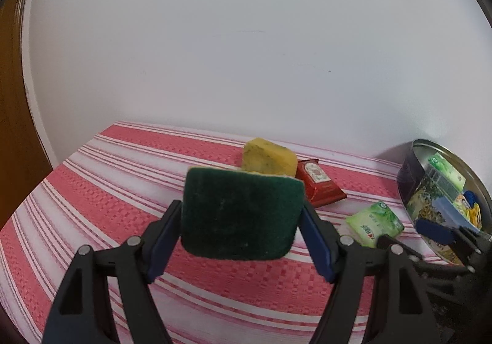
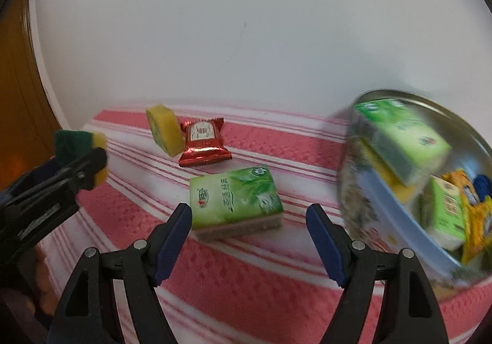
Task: Organize objects
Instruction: 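Lift the tissue pack and sponge and carry both toward the silver tin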
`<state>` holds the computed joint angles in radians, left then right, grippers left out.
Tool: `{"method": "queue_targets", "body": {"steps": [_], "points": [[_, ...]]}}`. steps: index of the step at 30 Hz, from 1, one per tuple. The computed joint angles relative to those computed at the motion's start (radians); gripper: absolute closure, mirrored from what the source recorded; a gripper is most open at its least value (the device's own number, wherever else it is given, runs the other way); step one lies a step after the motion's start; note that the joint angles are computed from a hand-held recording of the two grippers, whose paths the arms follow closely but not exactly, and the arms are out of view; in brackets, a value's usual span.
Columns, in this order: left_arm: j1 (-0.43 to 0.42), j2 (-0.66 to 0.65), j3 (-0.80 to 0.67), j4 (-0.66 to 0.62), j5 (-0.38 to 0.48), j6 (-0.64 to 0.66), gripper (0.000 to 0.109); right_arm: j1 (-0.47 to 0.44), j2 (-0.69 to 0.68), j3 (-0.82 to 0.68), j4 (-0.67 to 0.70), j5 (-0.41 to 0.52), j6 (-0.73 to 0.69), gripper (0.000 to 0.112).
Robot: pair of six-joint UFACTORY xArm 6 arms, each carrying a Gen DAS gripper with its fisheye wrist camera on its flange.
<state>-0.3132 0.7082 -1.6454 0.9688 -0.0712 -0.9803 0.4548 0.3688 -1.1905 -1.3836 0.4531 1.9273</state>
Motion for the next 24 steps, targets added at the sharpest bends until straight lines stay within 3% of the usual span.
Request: {"method": "queue_targets", "body": {"steps": [6, 8, 12, 14, 17, 20, 24], "points": [[-0.008, 0.001, 0.024, -0.191, -0.005, 0.18, 0.034, -0.05, 0.089, -0.086, 0.161, -0.095, -0.181, 0.031], [-0.013, -0.001, 0.036, -0.264, -0.011, 0.249, 0.034, -0.054, 0.112, -0.104, 0.276, -0.117, -0.301, 0.03], [-0.017, -0.002, 0.043, -0.311, -0.012, 0.295, 0.034, -0.037, 0.119, -0.12, 0.297, -0.081, -0.328, 0.03], [-0.013, 0.001, 0.031, -0.242, -0.004, 0.233, 0.034, -0.039, 0.108, -0.108, 0.261, -0.084, -0.281, 0.038], [-0.005, 0.007, 0.009, -0.119, 0.008, 0.123, 0.034, -0.045, 0.086, -0.078, 0.216, -0.091, -0.22, 0.038], [-0.003, 0.01, 0.002, -0.074, 0.007, 0.083, 0.034, -0.049, 0.054, -0.043, 0.113, -0.087, -0.1, 0.038], [0.003, 0.012, -0.02, 0.073, 0.009, -0.044, 0.034, -0.016, 0.002, -0.001, -0.028, -0.002, 0.05, 0.038]]}}
